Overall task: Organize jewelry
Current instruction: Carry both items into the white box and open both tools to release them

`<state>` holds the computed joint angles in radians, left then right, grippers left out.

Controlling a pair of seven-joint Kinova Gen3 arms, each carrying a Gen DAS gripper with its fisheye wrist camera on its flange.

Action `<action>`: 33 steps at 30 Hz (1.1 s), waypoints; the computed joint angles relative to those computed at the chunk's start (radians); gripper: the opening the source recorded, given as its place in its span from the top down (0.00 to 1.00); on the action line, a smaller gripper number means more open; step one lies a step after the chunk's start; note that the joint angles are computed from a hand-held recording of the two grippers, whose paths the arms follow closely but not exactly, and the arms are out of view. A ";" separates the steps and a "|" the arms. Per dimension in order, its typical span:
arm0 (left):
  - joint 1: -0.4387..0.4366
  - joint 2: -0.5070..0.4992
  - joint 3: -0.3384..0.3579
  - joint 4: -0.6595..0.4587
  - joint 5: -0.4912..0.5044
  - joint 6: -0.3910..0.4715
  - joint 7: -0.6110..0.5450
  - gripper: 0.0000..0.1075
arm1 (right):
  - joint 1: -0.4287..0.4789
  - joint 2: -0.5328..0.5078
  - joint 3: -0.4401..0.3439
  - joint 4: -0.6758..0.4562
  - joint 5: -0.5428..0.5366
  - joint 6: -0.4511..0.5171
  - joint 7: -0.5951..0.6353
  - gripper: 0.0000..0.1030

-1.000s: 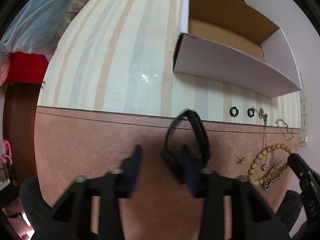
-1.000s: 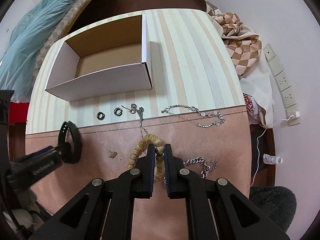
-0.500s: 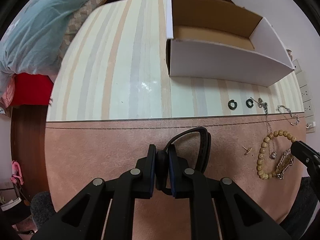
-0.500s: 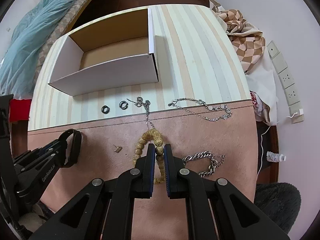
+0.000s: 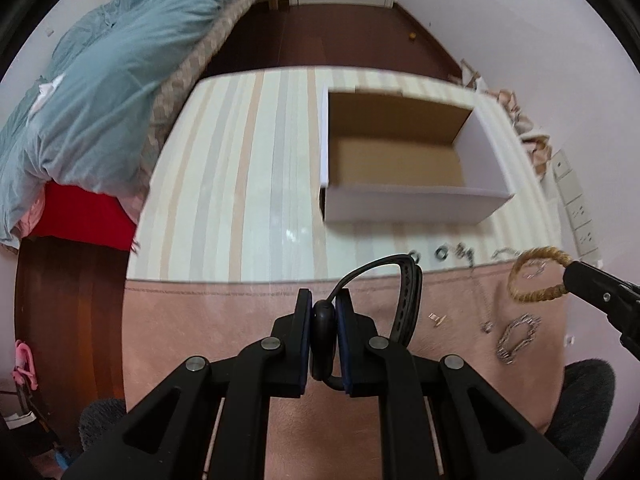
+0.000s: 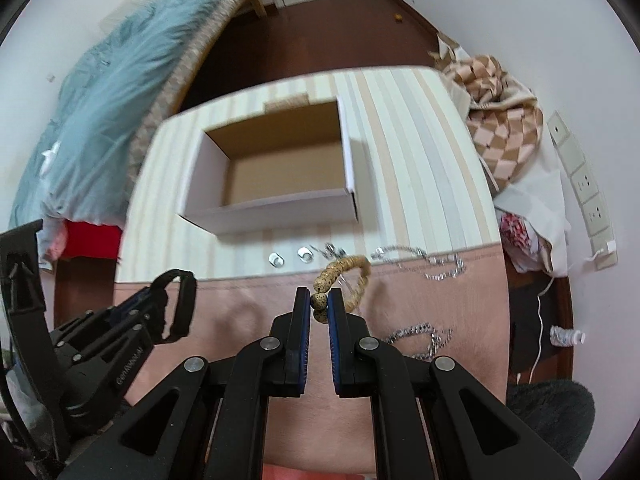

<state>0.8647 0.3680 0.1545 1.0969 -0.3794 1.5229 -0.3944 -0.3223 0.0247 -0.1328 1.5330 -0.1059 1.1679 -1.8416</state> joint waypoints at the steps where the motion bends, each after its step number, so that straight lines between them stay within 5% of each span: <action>1: -0.003 -0.003 -0.003 -0.006 -0.007 -0.003 -0.006 0.92 | 0.002 0.000 0.002 -0.015 -0.006 0.006 0.008 0.91; 16: -0.104 0.072 -0.064 -0.234 -0.009 -0.012 -0.204 0.92 | 0.000 0.194 0.018 -0.396 -0.013 0.105 0.088 0.91; 28: -0.257 0.165 -0.074 -0.292 0.190 -0.093 -0.321 0.91 | 0.035 0.438 0.027 -0.630 -0.080 0.218 0.103 0.91; 33: -0.303 0.191 -0.073 -0.311 0.273 -0.094 -0.332 0.86 | 0.099 0.539 -0.010 -0.723 -0.189 0.302 0.105 0.91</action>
<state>0.5617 0.5592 0.0816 0.7862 -0.1063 1.4288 -0.7261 -0.2233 0.5640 -0.1424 0.8105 -0.2952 1.4696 -1.7366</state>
